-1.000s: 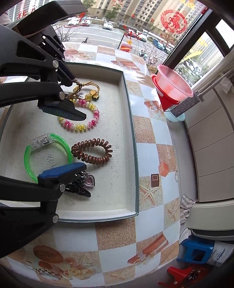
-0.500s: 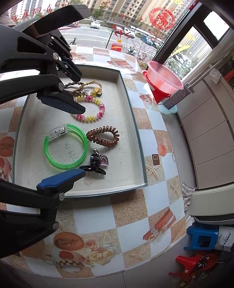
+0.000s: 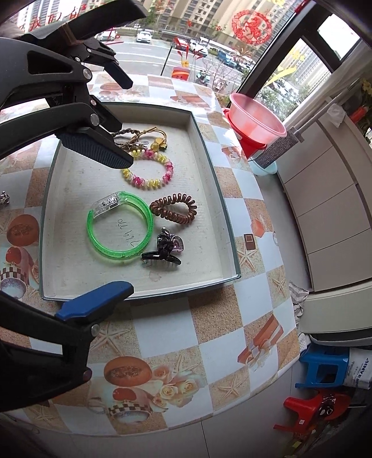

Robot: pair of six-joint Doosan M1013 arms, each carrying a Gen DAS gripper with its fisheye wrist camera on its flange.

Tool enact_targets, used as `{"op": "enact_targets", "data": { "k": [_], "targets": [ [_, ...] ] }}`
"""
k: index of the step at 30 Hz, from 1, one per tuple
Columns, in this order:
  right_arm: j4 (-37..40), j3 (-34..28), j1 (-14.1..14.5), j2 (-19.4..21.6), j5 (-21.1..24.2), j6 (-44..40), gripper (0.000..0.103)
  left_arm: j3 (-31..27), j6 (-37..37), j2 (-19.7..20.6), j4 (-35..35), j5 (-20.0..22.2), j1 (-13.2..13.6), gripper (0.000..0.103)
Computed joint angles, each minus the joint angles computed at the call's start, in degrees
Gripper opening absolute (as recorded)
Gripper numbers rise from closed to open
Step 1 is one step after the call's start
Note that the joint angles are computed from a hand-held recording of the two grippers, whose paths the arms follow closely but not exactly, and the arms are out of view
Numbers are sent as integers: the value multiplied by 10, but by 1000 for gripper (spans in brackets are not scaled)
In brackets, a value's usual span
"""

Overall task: Organize jewelry
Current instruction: 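Withdraw both open tools from the tray back over the table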

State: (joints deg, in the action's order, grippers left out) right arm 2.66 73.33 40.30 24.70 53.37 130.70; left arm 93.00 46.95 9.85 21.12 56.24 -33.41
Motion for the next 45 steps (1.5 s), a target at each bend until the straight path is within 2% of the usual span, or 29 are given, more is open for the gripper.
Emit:
{"op": "enact_targets", "data": {
  "k": [3,11,16,26,29,36,40,45],
  "targets": [
    [-6,3,4,-3,-3,4,86,5,2,-2,3,0,-1,103],
    [-81,16,26,-17,-16,50,87,19,4,-19,-14,-7,0,103],
    [-77,20,32,-25,3,56,87,37,-20,-44,26,18,-18,103],
    [-72,54,56,-53,13,58,87,95,-75,-107,39,39,-36,103],
    [-69,64,63,-60,17,63,87,111,-76,-121,29,49,-40,103],
    [-46,86,78,-69,26,69,87,143,-56,-145,-49,47,-43,103],
    [-37,100,89,-73,34,79,87,163,-53,-154,-60,54,-56,103],
    [-20,117,99,-74,42,88,87,186,-12,-163,-60,62,-71,103]
  ]
}}
